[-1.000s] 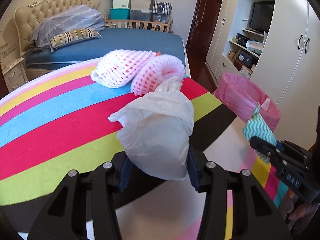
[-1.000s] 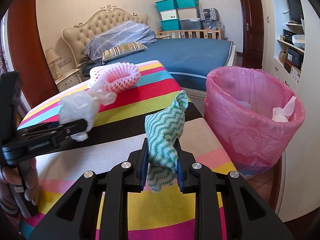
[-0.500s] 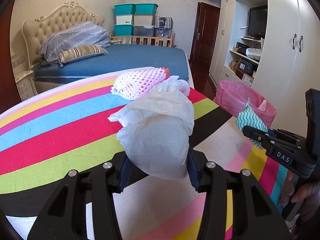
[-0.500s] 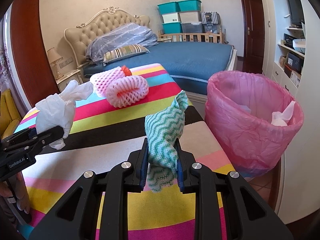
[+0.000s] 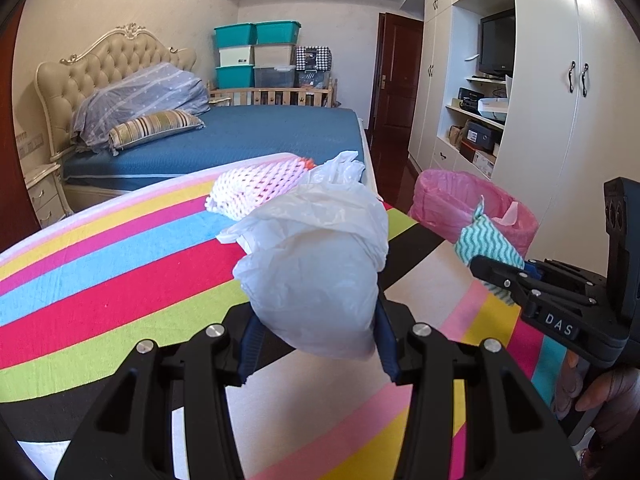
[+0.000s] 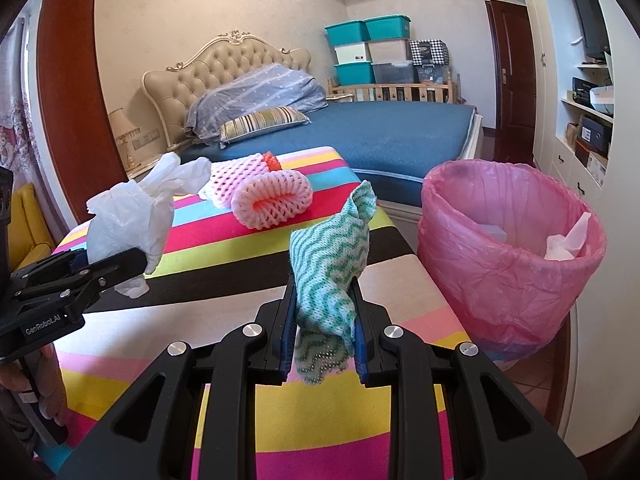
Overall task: Collect trash
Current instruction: 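Carry the cloth and white bag over the pink wastebasket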
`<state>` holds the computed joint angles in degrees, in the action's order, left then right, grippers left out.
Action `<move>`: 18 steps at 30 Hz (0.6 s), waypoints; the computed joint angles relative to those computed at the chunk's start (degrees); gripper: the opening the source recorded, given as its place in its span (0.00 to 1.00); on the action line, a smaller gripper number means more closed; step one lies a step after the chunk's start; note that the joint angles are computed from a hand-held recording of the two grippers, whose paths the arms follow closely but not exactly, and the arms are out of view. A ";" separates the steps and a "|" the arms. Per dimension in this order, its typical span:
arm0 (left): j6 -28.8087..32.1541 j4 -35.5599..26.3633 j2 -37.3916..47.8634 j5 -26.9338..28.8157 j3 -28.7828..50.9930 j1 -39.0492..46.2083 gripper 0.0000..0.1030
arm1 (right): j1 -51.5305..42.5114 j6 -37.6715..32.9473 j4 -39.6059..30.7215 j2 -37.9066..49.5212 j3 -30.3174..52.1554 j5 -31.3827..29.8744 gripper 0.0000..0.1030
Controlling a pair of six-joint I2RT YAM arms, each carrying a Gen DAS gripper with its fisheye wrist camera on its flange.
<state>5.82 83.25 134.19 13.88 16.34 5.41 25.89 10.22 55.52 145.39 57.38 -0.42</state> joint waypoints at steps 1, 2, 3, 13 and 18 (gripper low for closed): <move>0.02 0.06 -0.13 -0.24 -0.12 -0.39 0.45 | 0.00 0.02 0.14 -0.08 -0.19 -0.14 0.23; -0.05 0.17 -0.23 -0.42 -0.25 -0.76 0.45 | -0.03 -0.01 0.28 -0.17 -0.40 -0.31 0.23; 0.02 -0.07 -0.40 -0.36 -0.17 -0.83 0.45 | 0.04 -0.02 0.49 -0.40 -0.78 -0.37 0.23; 0.49 -4.85 -3.64 -5.59 1.22 -9.20 0.45 | -1.71 -1.38 3.79 -3.53 -5.24 -0.15 0.23; 0.80 -7.69 -4.44 -8.80 3.07 -13.87 0.45 | -4.42 -1.70 4.86 -4.70 -7.04 -0.44 0.23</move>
<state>6.62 75.57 129.75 5.07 19.41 -8.46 21.47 8.53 60.38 140.69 50.33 -0.87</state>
